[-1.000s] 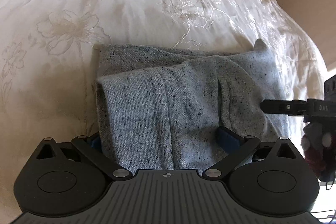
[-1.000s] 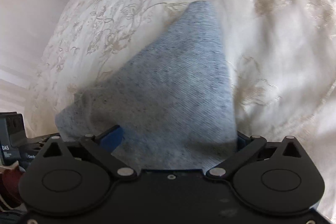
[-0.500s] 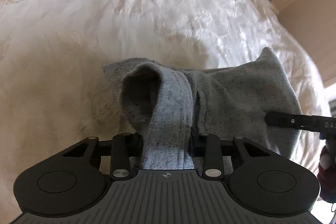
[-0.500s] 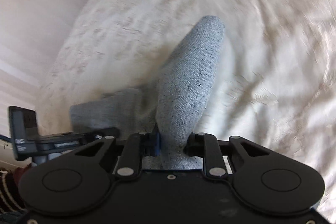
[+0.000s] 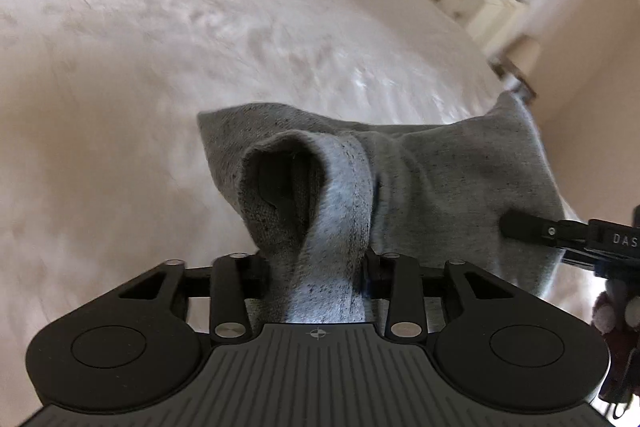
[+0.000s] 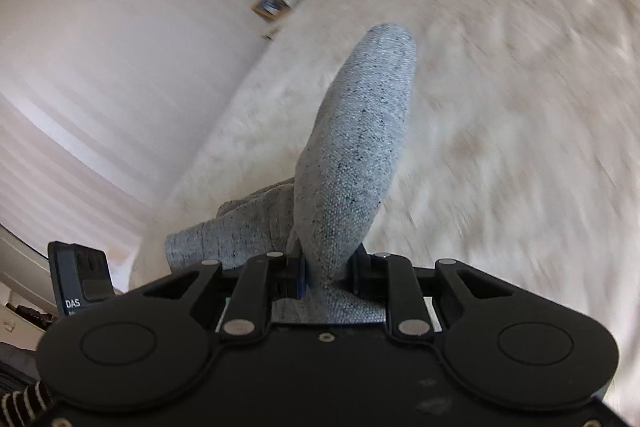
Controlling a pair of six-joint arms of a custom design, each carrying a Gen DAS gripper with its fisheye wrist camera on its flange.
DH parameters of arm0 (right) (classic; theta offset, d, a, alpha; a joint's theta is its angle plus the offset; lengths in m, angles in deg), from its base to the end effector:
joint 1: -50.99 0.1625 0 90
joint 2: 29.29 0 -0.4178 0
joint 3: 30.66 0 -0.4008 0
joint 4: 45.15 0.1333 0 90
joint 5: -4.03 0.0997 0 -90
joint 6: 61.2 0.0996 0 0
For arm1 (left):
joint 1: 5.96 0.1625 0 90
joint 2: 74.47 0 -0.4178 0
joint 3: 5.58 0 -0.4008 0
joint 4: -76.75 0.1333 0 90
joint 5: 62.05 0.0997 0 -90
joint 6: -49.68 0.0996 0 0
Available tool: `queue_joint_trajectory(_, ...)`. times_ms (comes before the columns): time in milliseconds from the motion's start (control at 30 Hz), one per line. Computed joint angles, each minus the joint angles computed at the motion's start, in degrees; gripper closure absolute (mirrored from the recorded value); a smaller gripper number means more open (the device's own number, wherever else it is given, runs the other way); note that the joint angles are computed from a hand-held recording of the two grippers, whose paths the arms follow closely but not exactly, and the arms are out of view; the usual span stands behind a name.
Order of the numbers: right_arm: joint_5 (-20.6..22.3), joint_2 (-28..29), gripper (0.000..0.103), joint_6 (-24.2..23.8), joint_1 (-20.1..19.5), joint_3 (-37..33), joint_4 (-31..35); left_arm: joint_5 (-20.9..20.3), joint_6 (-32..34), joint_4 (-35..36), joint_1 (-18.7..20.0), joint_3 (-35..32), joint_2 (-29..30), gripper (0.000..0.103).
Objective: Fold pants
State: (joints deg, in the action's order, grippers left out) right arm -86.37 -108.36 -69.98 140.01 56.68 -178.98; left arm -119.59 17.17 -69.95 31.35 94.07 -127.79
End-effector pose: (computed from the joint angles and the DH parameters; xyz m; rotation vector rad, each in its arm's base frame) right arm 0.1221 -0.6171 0.4920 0.1965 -2.9304 0.9375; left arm -0.3955 -0.5362 0.1429 0.4107 2.7232 -0.7263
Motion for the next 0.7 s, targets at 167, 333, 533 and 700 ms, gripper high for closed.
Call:
queue_joint_trajectory(167, -20.3, 8.9, 0.056, 1.1, 1.2, -4.8, -4.8, 10.9, -9.3, 11.4, 2.4, -3.8, 3.5, 0.057)
queue_joint_trajectory(333, -22.1, 9.1, 0.065, -3.9, 1.7, -2.5, -8.2, 13.3, -5.2, 8.5, 1.5, -3.5, 4.1, 0.056)
queue_joint_trajectory(533, -22.3, 12.4, 0.07, -12.1, 3.3, -2.3, -8.9, 8.3, -2.0, 9.4, 2.4, -4.9, 7.3, 0.056)
queue_joint_trajectory(700, -25.3, 11.3, 0.072, -11.3, 1.9, 1.5, -5.6, 9.2, -6.4, 13.0, 2.4, -1.0, 6.2, 0.039)
